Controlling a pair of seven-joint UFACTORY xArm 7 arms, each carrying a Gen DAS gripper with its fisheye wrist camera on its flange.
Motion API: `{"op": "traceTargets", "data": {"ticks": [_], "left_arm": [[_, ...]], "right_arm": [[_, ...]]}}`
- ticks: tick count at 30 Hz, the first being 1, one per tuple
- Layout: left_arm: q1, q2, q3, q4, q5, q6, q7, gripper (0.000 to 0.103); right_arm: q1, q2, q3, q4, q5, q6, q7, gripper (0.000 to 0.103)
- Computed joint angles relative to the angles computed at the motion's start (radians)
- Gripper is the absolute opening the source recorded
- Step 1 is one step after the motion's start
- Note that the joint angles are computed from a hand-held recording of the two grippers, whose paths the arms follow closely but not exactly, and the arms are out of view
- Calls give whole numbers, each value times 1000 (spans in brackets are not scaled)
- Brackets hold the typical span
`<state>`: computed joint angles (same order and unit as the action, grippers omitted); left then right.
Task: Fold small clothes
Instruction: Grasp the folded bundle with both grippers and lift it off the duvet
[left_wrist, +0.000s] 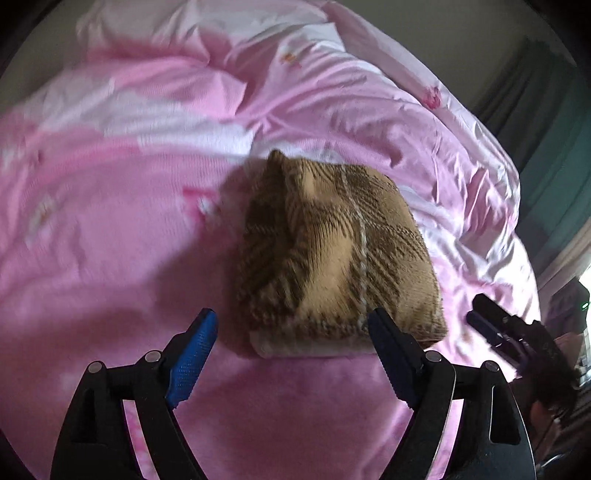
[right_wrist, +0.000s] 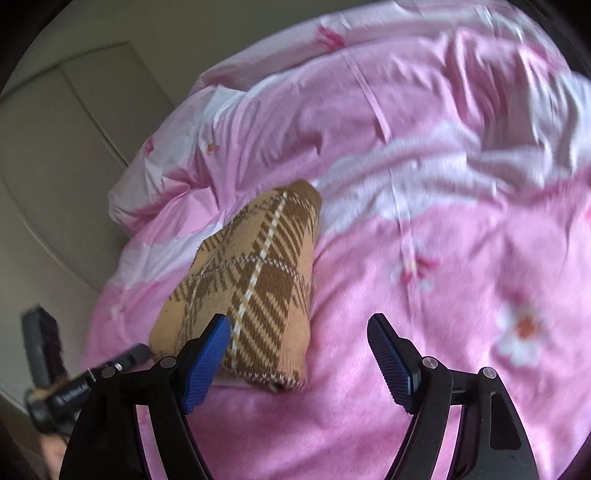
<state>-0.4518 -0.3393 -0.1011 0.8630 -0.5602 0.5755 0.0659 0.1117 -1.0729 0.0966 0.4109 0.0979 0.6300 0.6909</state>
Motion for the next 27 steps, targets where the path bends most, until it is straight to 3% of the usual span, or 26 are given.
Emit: {"op": "traceTargets", "data": {"ticks": [9, 14, 16, 23, 27], "left_arm": [[-38, 60, 19, -26, -212, -43, 20, 84], [-47, 110, 8, -15, -314, -83, 70, 84], [-47, 136, 3, -7, -361, -90, 94, 89], [-40, 193, -22, 28, -548, -125, 248, 89], [-25, 206, -37, 36, -614, -139, 310, 85]], "right_arm": [[39, 48, -61, -9, 55, -70, -43, 77], [83, 149, -115, 3, 106, -157, -104, 77], [106, 200, -144, 10, 134, -191, -137, 77], [217, 352, -271, 49, 273, -311, -297, 84], [375, 432, -424, 105, 427, -337, -460, 86]]}}
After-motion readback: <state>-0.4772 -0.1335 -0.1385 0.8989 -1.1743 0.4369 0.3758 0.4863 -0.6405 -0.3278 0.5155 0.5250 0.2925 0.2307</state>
